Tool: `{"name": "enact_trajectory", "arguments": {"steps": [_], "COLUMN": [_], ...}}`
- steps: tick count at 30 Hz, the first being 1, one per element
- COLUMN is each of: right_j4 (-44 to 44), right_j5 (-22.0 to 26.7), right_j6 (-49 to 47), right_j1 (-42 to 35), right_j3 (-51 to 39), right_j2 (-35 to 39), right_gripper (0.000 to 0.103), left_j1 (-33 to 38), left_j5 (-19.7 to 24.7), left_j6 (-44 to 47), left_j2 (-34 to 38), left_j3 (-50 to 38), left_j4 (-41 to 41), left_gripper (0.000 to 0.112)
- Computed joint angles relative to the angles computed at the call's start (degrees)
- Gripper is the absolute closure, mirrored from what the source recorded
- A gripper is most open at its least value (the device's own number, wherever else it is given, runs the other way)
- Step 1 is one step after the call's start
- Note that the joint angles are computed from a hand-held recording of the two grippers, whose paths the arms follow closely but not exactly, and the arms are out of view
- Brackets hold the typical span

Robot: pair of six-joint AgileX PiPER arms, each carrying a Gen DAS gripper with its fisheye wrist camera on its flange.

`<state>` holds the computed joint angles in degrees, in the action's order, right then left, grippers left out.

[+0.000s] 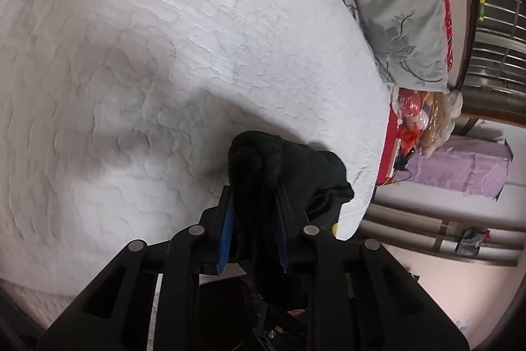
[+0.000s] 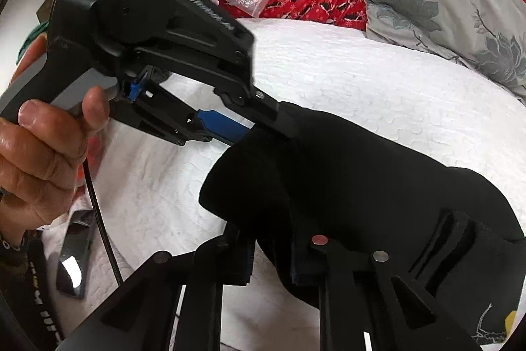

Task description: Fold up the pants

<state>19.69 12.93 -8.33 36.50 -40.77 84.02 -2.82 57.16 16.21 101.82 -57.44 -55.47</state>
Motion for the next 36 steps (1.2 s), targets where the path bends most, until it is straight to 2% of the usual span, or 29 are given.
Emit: {"name": "enact_trajectory", "arguments": {"steps": [2, 10, 15, 20, 24, 28, 32, 34, 36], "right_j4": [7.38, 22.21, 33.24, 37.94, 38.82, 37.36, 34.97, 33.46, 32.32], "right_j5": [1.91, 8.96, 19.91, 35.53, 47.26, 53.58, 54.23, 53.93, 54.29], "right_j6": [-8.01, -24.47, -38.74, -49.22, -56.19, -60.21, -60.85, -60.77, -60.71], "right_j1": [-2.41, -11.03, -25.36, -45.97, -63.52, -75.92, -81.4, -82.78, -83.3], "right_j3": [-0.19, 4.14, 5.87, 6.05, 4.21, 1.83, -0.35, -1.18, -2.44], "right_j2": [-1.37, -11.04, -15.6, -17.37, -12.78, -4.09, 4.81, 7.95, 10.73], "right_gripper": [0.09, 0.091, 0.091, 0.091, 0.091, 0.091, 0.088, 0.086, 0.085], "left_j1": [-1.18, -11.61, -20.89, -29.8, -35.69, -40.78, -44.45, -45.95, -46.69], "left_j5": [-0.81, -4.08, -6.8, -7.01, -4.45, 1.17, 8.6, 11.21, 11.01], "left_j6": [-1.65, -10.49, -19.09, -28.88, -36.77, -44.94, -52.37, -55.32, -56.62], "left_j2": [-1.75, -5.44, -3.72, 3.45, 12.07, 23.9, 34.61, 37.55, 37.26], "left_j3": [0.75, -1.05, -7.89, -20.47, -33.66, -50.08, -65.47, -70.47, -70.34], "left_j4": [-0.07, -0.72, 1.78, 7.09, 12.32, 18.4, 23.78, 27.01, 28.87], "left_gripper": [0.092, 0.092, 0.092, 0.092, 0.092, 0.092, 0.092, 0.092, 0.092]}}
